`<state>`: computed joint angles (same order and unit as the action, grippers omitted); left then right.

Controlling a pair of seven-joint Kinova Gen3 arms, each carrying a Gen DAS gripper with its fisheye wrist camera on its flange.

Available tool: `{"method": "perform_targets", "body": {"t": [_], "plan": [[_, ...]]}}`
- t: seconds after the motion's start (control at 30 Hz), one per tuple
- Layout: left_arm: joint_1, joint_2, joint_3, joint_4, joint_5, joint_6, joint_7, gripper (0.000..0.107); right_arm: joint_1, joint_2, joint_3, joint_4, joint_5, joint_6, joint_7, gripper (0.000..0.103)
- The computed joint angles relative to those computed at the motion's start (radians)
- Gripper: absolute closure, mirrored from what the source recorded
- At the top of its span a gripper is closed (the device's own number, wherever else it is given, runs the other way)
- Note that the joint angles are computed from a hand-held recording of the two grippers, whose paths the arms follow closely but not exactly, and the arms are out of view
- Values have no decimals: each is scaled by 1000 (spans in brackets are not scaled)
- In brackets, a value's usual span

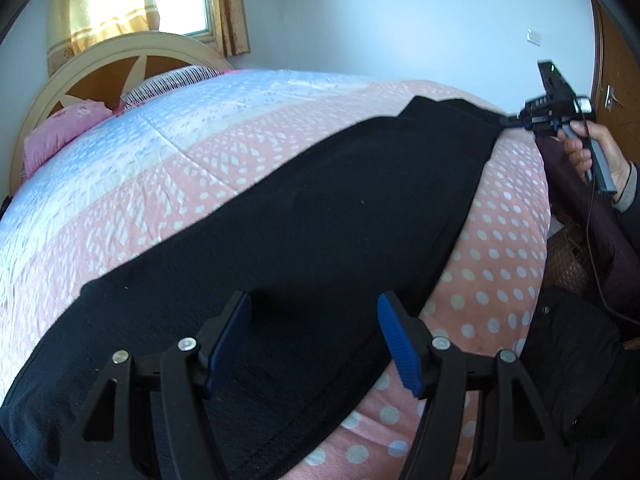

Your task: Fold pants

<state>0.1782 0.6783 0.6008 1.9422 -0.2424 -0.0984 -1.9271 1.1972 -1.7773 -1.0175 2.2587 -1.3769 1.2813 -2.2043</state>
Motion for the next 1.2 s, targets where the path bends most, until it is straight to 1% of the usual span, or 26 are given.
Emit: {"method": "perform_targets", "body": {"t": [0.07,0.13,0.2,0.33,0.4,0.43,0.47,0.5,0.53,0.6,0.63,0.67,0.7,0.73,0.77,0.8,0.83,0.87,0.9,0.97,1.0,1.07,1.1,1.2], "plan": [[-2,2,3,-4,-3,10,-1,39,14,18,6,-8,53,-1,6,97],[-20,9,22,-5,-6,18,-5,39,42,22,20,10,71,8,27,97],[-37,15,39,-4,-4,21,-8,39,42,44,-6,53,42,-17,55,97],[-47,23,52,-9,0,34,-17,38,72,37,-57,86,-19,1,97,97],[-54,28,61,-14,4,41,-25,38,68,-1,-36,89,-20,22,57,97],[-54,29,63,-17,8,44,-27,38,63,-8,-20,82,-3,34,29,92],[-57,30,66,-16,11,44,-31,37,59,-13,-7,74,13,46,2,78],[-57,29,65,-15,15,41,-34,37,50,-16,8,64,39,62,-34,68],[-52,28,61,-17,19,41,-36,37,31,-27,28,62,58,71,-75,55],[-46,25,54,-15,23,36,-40,37,-12,-66,69,73,54,75,-127,55],[-45,26,54,-14,25,33,-41,37,-11,-80,94,69,48,97,-130,55],[-46,26,54,-10,25,27,-42,37,-12,-103,122,70,26,118,-125,55],[-46,26,54,-7,25,20,-42,37,-14,-117,134,82,-13,122,-113,55],[-47,26,54,-5,23,17,-42,37,-20,-121,128,88,-53,110,-107,55],[-47,26,53,-3,21,14,-41,37,-29,-110,103,91,-94,84,-93,55],[-48,25,54,-2,18,14,-40,37,-36,-90,62,81,-135,46,-83,55],[-48,26,53,-2,16,14,-38,37,-30,-75,31,79,-175,25,-57,57],[-48,26,53,-2,15,13,-37,37,-13,-65,7,78,-216,21,-26,59],[-51,26,56,-4,13,18,-35,37,8,-69,0,77,-250,32,-5,62],[-52,28,59,-10,13,31,-34,35,53,-95,2,71,-312,72,18,78],[-56,30,64,-12,12,36,-37,34,69,-108,11,68,-322,90,19,82],[-64,32,72,-10,11,38,-45,34,82,-114,16,58,-320,102,23,100],[-69,34,78,-9,10,38,-49,33,75,-113,19,51,-307,96,17,101],[-88,41,98,-6,10,39,-58,33,52,-118,65,7,-222,94,-19,101]]}}
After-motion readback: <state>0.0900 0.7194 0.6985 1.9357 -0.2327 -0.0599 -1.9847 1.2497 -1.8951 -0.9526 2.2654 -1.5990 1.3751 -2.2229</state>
